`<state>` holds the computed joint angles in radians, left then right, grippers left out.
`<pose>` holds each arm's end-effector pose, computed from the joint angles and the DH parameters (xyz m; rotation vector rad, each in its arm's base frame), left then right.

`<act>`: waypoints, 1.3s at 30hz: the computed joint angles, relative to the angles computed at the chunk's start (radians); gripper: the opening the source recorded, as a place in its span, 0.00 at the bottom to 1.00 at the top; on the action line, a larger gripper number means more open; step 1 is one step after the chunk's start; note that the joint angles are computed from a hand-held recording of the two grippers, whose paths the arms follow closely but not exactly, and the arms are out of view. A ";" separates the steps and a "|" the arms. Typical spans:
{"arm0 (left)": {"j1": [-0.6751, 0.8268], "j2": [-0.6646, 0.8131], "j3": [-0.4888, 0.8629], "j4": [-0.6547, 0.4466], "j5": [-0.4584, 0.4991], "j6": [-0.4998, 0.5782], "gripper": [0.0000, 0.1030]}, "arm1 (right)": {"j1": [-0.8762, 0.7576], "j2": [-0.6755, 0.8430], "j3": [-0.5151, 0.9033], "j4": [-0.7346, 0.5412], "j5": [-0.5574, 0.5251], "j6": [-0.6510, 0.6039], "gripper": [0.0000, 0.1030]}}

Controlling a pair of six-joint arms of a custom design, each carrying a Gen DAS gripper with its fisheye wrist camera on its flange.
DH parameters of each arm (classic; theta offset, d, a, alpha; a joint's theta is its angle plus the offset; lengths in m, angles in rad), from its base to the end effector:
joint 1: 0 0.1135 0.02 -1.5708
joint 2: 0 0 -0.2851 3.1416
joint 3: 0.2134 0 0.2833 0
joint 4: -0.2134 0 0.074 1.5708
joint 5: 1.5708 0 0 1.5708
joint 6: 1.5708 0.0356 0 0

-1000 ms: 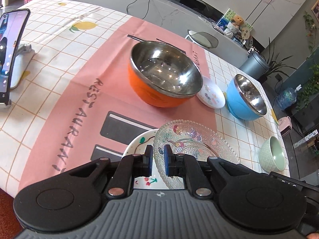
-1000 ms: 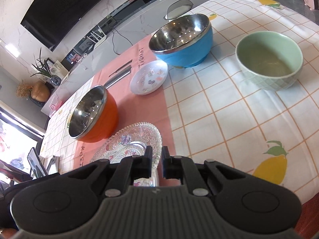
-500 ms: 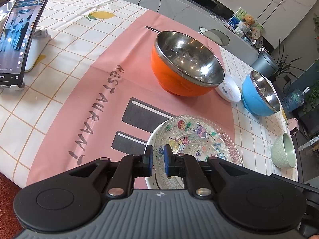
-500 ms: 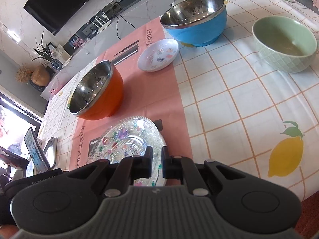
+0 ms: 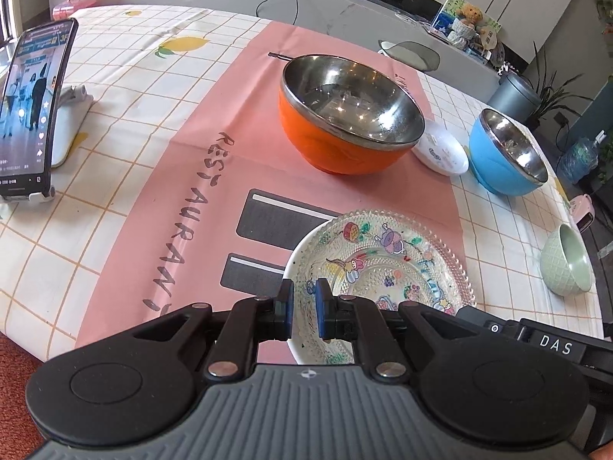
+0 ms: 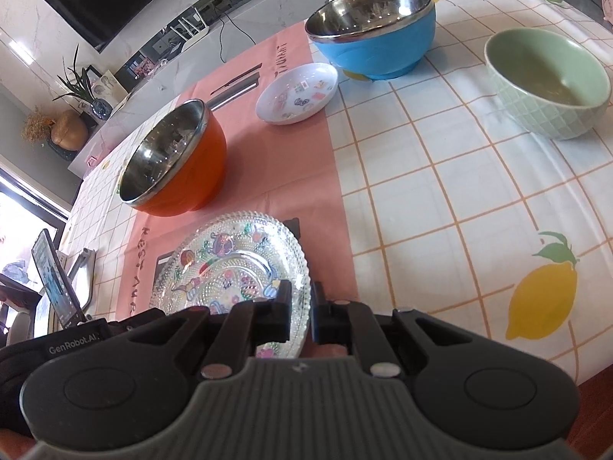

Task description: Organize plates and bowls

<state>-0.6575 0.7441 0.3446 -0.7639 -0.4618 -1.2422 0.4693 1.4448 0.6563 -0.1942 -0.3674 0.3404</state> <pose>0.1131 -0.0673 0.1570 -0.8483 2.3916 -0.0791 0.2452 0.1387 0.1530 -0.3183 2.6252 0.7658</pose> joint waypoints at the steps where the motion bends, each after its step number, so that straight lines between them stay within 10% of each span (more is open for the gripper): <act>1: -0.006 0.019 0.007 -0.006 -0.008 0.001 0.12 | 0.002 0.002 0.000 0.001 0.002 -0.001 0.08; 39: 0.045 -0.092 -0.012 -0.057 0.021 -0.031 0.20 | -0.002 -0.022 0.009 -0.053 -0.009 -0.020 0.13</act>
